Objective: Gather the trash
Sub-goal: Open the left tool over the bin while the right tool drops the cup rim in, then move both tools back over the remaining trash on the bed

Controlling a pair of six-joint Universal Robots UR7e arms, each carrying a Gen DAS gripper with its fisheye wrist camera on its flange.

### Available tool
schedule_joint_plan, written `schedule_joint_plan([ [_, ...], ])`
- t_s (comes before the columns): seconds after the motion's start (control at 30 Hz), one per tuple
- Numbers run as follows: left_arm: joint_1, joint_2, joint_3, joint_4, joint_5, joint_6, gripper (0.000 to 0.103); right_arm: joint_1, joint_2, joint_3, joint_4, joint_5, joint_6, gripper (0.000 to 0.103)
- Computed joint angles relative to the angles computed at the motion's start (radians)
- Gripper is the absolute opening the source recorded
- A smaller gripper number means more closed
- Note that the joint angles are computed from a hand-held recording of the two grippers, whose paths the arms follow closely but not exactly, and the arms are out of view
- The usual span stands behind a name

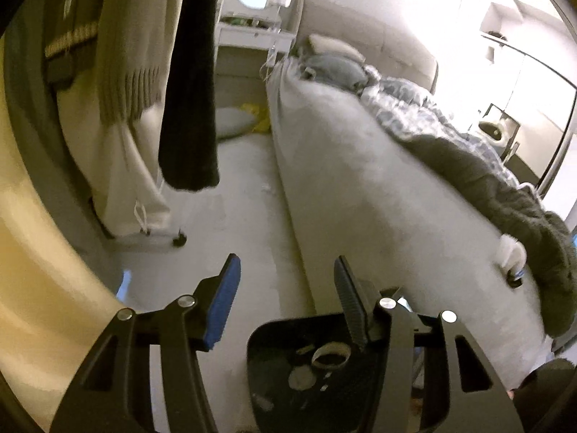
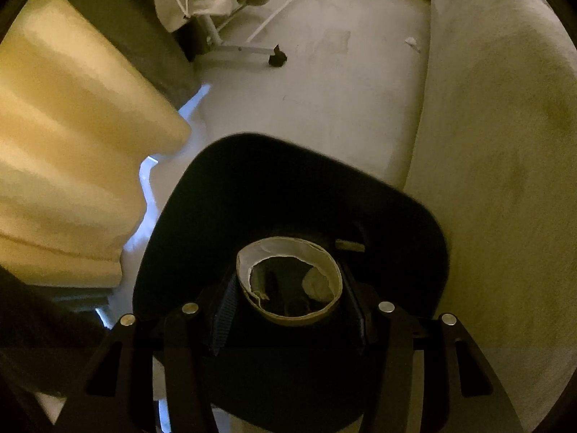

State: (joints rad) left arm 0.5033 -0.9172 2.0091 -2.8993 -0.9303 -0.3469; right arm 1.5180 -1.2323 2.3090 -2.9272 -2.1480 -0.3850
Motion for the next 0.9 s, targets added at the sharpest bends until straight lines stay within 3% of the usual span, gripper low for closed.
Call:
schedule_joint_plan([
  [0.2, -0.033, 0.013, -0.020, -0.056, 0.014, 0.050, 0.056, 0.017, -0.038, 0.022, 0.009, -0.013, -0.004, 0.064],
  [0.3, -0.045, 0.028, -0.035, -0.072, -0.002, 0.053, 0.057, 0.021, -0.087, 0.042, 0.014, 0.009, -0.013, 0.064],
  [0.67, -0.110, 0.097, -0.102, -0.115, -0.021, 0.067, 0.061, 0.037, -0.346, 0.108, 0.004, 0.128, -0.073, 0.068],
  [0.9, -0.137, 0.152, -0.159, -0.102, -0.039, 0.048, 0.064, 0.007, -0.491, 0.143, -0.002, 0.171, -0.124, 0.070],
])
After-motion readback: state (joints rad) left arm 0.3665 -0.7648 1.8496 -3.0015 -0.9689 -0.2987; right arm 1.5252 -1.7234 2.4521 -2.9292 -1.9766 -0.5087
